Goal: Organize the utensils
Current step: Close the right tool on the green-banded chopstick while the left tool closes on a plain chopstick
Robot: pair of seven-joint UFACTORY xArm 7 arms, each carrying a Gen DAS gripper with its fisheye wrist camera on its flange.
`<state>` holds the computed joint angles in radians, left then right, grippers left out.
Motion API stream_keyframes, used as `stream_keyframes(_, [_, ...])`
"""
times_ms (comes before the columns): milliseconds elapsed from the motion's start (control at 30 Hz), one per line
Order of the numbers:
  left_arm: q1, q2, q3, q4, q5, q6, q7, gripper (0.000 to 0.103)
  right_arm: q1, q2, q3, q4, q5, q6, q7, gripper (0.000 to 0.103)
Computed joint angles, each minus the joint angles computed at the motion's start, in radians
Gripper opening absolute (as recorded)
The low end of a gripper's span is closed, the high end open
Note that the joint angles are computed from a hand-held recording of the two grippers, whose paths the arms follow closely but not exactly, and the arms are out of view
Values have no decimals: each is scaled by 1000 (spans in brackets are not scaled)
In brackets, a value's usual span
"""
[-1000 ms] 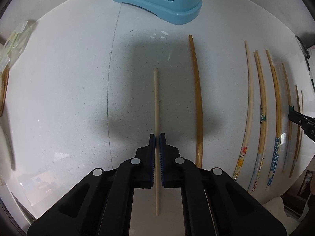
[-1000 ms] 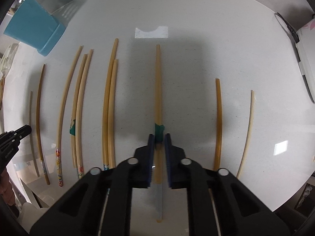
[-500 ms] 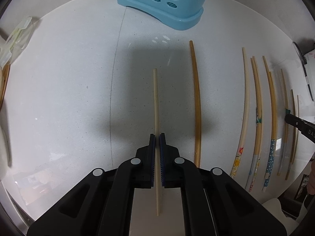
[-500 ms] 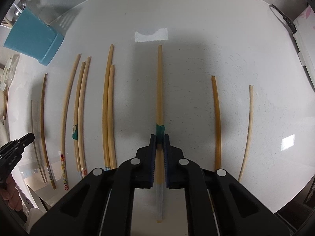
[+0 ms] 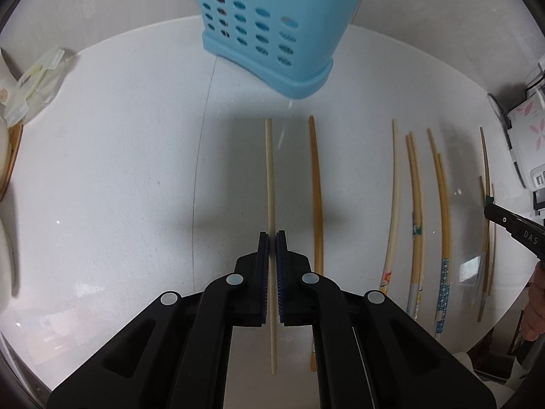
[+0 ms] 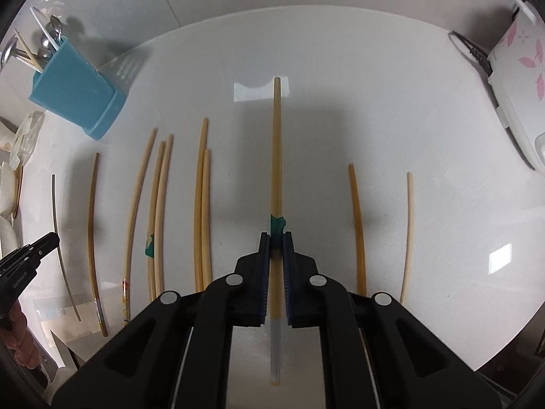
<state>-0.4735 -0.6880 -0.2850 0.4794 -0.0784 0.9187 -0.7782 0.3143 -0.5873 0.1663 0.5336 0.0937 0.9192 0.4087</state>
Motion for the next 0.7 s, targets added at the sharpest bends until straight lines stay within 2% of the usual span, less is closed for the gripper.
stream_keyframes(100, [-2,-47,-4,-1,6,-1,-9,3,-3,-48,12,-12,-20,-4,13,7])
stream_keyframes(367, [14,-64,-37,69,38,20,-42,3,-3,-168,20,-16,-38,25,30,7])
stream_keyframes(700, [55,-103,-48,126,94,41,-40,3,-36,-143,35,41,-82,-41,43,7])
